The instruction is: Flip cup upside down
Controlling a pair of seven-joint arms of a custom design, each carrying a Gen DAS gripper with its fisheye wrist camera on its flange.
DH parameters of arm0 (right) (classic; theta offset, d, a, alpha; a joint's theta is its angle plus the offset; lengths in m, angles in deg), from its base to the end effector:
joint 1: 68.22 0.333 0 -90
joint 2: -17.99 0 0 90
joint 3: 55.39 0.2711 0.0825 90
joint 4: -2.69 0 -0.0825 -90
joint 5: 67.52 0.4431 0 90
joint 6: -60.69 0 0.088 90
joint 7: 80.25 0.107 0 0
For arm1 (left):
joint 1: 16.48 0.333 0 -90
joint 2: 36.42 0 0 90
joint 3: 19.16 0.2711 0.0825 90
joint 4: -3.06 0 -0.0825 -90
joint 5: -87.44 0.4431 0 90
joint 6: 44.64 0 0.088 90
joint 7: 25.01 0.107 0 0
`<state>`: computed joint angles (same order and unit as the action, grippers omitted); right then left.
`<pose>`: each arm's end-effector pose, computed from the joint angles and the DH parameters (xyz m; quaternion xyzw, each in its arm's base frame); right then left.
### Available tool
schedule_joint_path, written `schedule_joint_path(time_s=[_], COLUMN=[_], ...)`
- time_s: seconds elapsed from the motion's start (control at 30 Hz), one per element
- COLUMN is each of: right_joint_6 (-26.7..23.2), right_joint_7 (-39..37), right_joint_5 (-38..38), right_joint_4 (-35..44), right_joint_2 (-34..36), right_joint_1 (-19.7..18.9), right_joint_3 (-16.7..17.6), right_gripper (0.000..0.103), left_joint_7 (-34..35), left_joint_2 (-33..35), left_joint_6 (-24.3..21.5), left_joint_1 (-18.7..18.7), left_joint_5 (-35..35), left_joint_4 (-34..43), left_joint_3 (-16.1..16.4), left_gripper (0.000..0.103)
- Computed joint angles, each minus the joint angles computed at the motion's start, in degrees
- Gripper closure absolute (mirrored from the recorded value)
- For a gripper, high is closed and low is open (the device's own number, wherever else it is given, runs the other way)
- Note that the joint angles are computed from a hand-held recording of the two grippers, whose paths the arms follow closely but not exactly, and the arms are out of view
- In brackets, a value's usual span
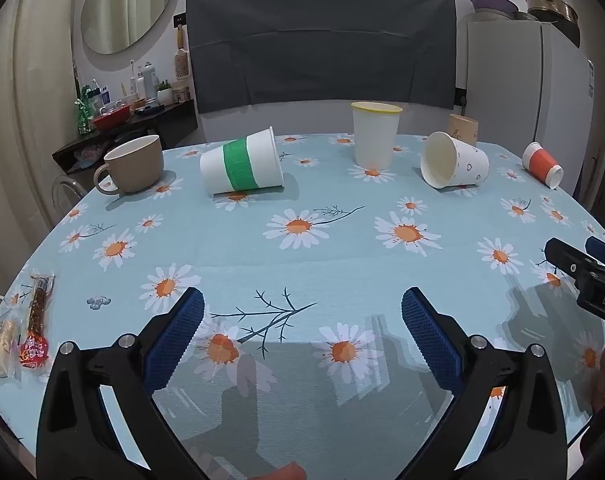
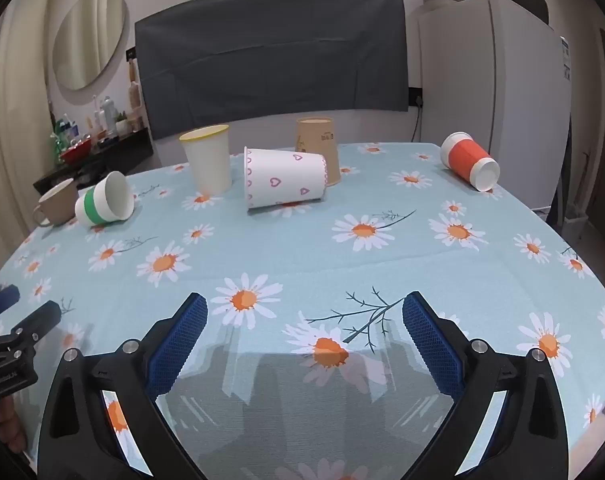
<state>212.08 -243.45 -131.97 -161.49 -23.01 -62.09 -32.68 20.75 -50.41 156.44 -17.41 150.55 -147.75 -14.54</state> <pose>0.3761 0.1905 0.3304 -0.4653 0.7460 -0.3806 0.2866 0.4701 -0.0785 0.3387 -0.4909 0.7353 -0.3773 0.2756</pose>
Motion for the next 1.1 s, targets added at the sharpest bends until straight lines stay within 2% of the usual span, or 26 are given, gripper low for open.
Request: schedule_joint_path(time_s=[0.03, 0.07, 0.17, 0.23, 0.37, 0.47, 0.6, 0.77, 1.1], right_joint_6=[-0.1, -0.1, -0.3, -0.2, 0.1, -1.3, -0.2, 0.0, 0.1], right_joint_7=[-0.3, -0.3, -0.1, 0.1, 0.3, -0.3, 0.0, 0.8, 1.0], right_joint_5=[0.2, 0.1, 0.0, -0.1, -0.6, 0.0, -0.5, -1.0, -1.1], right_joint_4=[0.0, 0.0, 0.0, 0.0, 0.1, 1.2, 0.2, 0.3, 0.4], right_joint_2=[0.1, 0.0, 0.0, 0.0, 0.3, 1.3, 0.4, 0.8, 1.0], right_joint_1=[0.1, 0.1, 0.1, 0.1, -0.1, 0.5, 0.5, 0.1, 0.2], right_joint_3=[-0.1, -0.1, 0.0, 0.0, 0.1, 0.2, -0.5, -0.4, -0.4], right_gripper=[0.009, 0.009, 0.009, 0.009, 0.009, 0.009, 0.009, 0.009, 0.009], left_joint_7=[-2.4, -8.3, -14.4, -11.9, -13.5, -16.8, -19.5, -17.1, -6.2], left_joint_2=[0.2, 1.4, 3.3, 2.1, 2.4, 2.7, 3.5, 3.1, 1.5], left_joint_6=[0.1, -0.8, 0.5, 0.7, 1.3, 1.8, 2.5, 2.7, 2.8], left_joint_1=[-0.5, -1.9, -0.3, 1.2, 3.7, 4.9, 6.5, 7.7, 6.0], left_joint_5=[2.3, 8.6, 14.3, 10.8, 11.4, 14.4, 16.6, 14.1, 4.3], left_joint_4=[0.6, 3.0, 5.5, 3.8, 4.1, 5.1, 6.1, 5.3, 1.7], left_joint_3=[0.9, 2.9, 2.3, 0.4, -2.0, -2.8, -4.1, -5.4, -4.6], left_gripper=[0.006, 0.006, 0.006, 0.006, 0.006, 0.006, 0.006, 0.006, 0.006])
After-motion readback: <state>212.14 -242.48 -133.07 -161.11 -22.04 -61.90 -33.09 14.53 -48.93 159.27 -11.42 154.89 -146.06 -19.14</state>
